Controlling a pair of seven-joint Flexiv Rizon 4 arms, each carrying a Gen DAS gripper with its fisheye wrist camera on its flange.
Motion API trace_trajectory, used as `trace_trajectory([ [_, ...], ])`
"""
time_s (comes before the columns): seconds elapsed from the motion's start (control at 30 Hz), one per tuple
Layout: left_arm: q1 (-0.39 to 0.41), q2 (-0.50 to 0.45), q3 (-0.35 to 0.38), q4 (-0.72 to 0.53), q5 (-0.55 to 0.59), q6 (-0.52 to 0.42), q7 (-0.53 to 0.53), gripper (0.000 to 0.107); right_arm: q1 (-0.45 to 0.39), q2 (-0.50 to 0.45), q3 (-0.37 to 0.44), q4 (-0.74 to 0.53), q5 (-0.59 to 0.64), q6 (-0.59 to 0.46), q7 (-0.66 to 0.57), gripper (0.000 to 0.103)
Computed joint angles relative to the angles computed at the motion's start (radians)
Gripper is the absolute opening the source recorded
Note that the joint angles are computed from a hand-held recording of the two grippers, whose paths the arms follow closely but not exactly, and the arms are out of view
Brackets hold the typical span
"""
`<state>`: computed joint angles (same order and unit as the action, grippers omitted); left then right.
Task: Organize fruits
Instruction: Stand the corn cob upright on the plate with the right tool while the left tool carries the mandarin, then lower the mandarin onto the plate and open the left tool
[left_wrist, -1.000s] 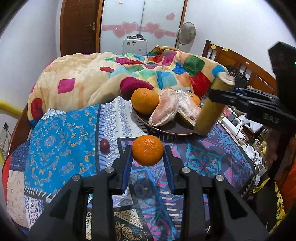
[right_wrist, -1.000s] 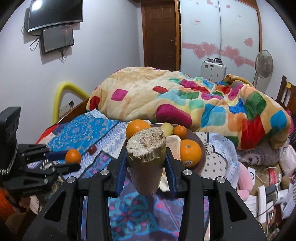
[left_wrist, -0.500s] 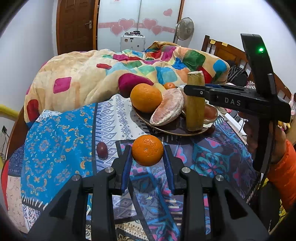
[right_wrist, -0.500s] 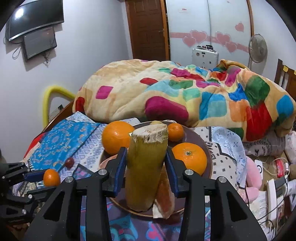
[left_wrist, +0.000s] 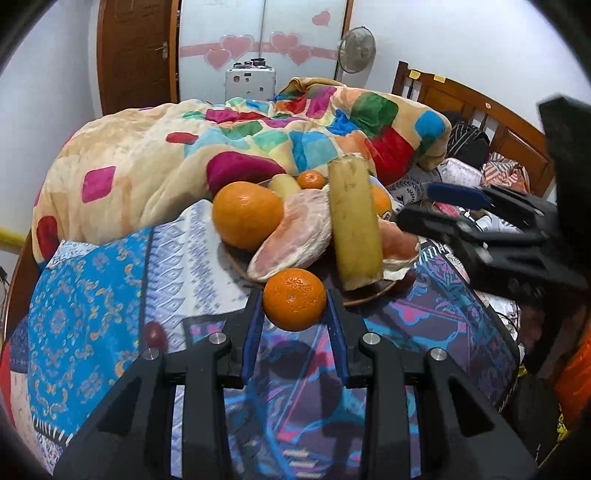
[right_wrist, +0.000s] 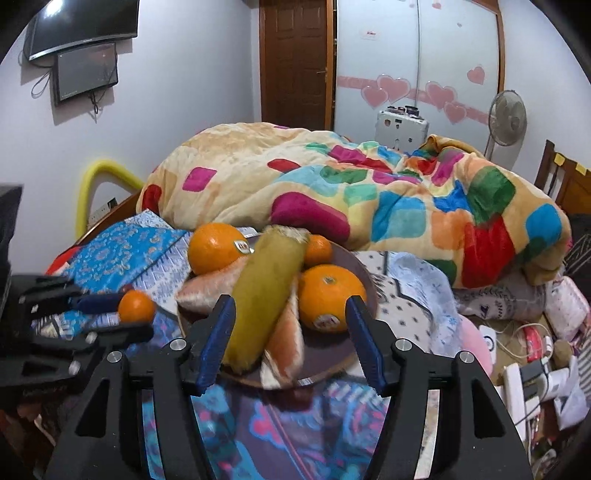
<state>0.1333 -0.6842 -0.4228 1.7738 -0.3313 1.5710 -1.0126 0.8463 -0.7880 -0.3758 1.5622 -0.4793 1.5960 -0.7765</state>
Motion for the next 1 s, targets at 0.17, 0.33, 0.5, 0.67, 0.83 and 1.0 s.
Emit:
trace_trajectory([
  [0.17, -0.104, -0.029, 0.110, -0.078, 0.006, -0.036, -0.040, 0.033, -0.025, 0.029, 0.033, 0.072, 0.015, 0.027, -0.033, 0.058],
  [0.33, -0.157, -0.048, 0.166, -0.121, 0.019, -0.059, -0.065, 0.033, -0.119, 0.029, 0.160, 0.075, 0.027, 0.002, -0.105, 0.058],
  [0.5, -0.184, -0.063, 0.197, -0.149, 0.029, -0.075, -0.079, 0.036, -0.161, 0.022, 0.220, 0.077, 0.043, 0.005, -0.140, 0.058],
  [0.67, -0.177, -0.062, 0.196, -0.142, 0.037, -0.058, -0.089, 0.050, -0.205, 0.010, 0.286, 0.047, 0.055, -0.034, -0.178, 0.058],
  [0.83, -0.126, -0.034, 0.146, -0.090, 0.035, -0.020, -0.072, 0.051, -0.238, -0.006, 0.343, 0.014, 0.065, -0.064, -0.207, 0.057],
  [1.0, 0.008, 0.011, 0.017, 0.012, 0.041, 0.071, -0.042, 0.058, -0.264, -0.026, 0.397, -0.026, 0.071, -0.120, -0.245, 0.040],
])
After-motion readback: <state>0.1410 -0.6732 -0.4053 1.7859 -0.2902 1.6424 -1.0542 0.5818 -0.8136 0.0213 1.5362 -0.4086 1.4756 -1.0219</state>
